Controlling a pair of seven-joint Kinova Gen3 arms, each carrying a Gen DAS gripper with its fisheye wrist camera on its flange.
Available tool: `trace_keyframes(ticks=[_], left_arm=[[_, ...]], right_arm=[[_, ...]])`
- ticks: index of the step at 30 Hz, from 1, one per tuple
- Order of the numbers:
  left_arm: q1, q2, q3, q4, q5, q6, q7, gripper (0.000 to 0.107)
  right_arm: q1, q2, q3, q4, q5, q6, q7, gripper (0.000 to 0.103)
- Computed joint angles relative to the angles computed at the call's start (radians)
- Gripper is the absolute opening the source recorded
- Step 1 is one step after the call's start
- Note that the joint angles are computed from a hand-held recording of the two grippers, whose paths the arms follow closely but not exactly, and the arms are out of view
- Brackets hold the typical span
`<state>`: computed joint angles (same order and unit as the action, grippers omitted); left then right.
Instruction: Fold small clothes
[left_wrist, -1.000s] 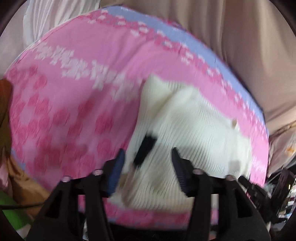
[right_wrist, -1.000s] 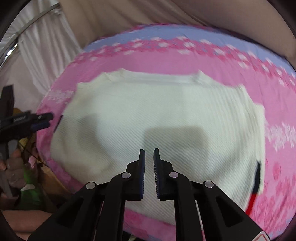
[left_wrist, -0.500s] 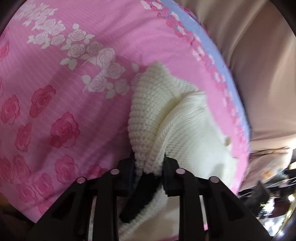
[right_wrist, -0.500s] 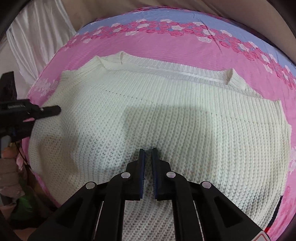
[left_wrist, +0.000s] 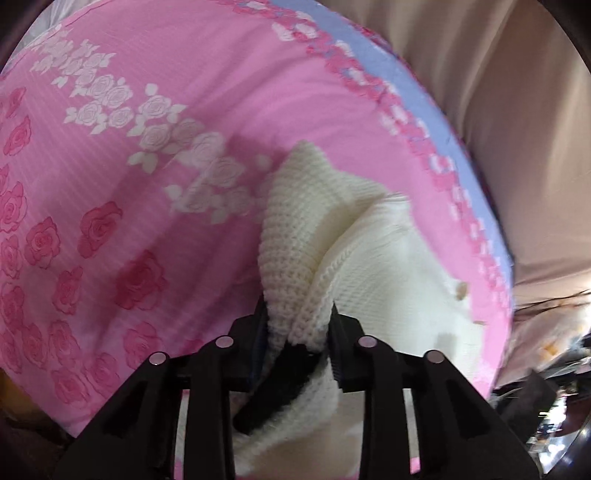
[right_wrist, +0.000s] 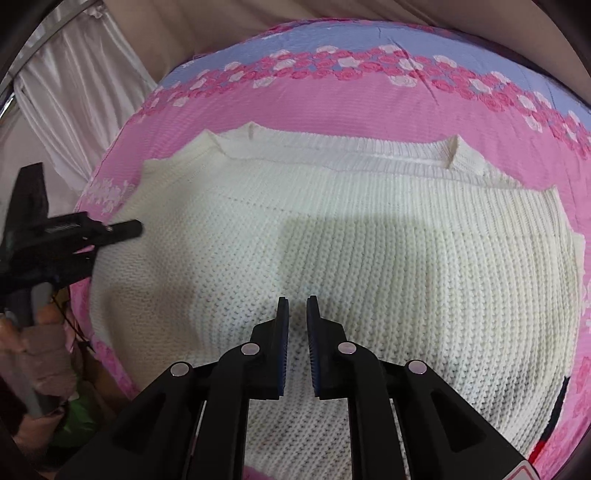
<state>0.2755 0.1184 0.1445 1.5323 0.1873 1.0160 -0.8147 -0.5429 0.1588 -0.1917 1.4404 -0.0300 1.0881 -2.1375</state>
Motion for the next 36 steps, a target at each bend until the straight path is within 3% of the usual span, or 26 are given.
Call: trace_keyframes(ticks=[3,5,7,8,10,13,15,18,20,25,29,34,36], left_arm=[[0.101,0.02,-0.072,-0.017,-0.095,0.023,0.063,0.054],[0.105,0.006,-0.084,0.019,-0.093,-0.014,0.06,0.054],[0.043,0.007,-0.032,0.03,-0.039,-0.046,-0.006,0.026],[0.006,0.012,0.002,0.021,0.002,-0.047,-0.034,0.023],[-0.033,-0.01,0.026,0.02,0.071,-0.07,-0.1,0.02],[0.001,-0.049,0.018,-0.039,0.135,-0.092,-0.167,0.02],[0.009,-0.047,0.05,-0.104,0.199,-0.103,-0.205,0.02],[0.08,0.011,0.08,-0.225,0.175,-0.096,-0.206,0.02],[0.133,0.077,0.096,-0.318,0.142,-0.079,-0.181,0.02],[0.279,0.252,0.095,-0.549,0.05,0.021,-0.095,0.02],[0.398,0.395,0.087,-0.734,-0.017,0.132,-0.032,0.02],[0.552,0.571,0.028,-0.964,-0.12,0.311,-0.001,0.027],[0.567,0.574,0.009,-1.006,-0.096,0.365,0.033,0.031]], right_arm=[[-0.009,0.016,-0.001,-0.026,0.016,0.02,0.004,0.01],[-0.019,0.045,0.002,-0.037,0.032,0.047,0.001,0.01],[-0.019,0.047,0.005,-0.021,0.034,0.028,0.009,0.008],[-0.019,0.052,0.006,-0.026,0.039,0.029,0.016,0.007],[-0.022,0.063,0.008,-0.041,0.043,0.039,0.028,0.006],[-0.035,0.057,0.041,-0.028,0.015,0.024,0.052,0.006],[-0.026,0.04,0.063,0.004,-0.038,-0.012,0.077,0.006],[0.055,-0.013,0.054,0.082,-0.16,-0.082,0.119,0.006],[0.06,-0.102,0.104,0.171,-0.232,-0.139,0.143,0.012],[0.222,-0.333,0.049,0.29,-0.219,-0.059,0.151,0.016],[0.26,-0.505,0.104,0.405,-0.241,-0.004,0.137,0.021],[0.3,-0.587,0.129,0.501,-0.288,0.009,0.121,0.024],[0.311,-0.603,0.13,0.5,-0.291,0.016,0.118,0.028]])
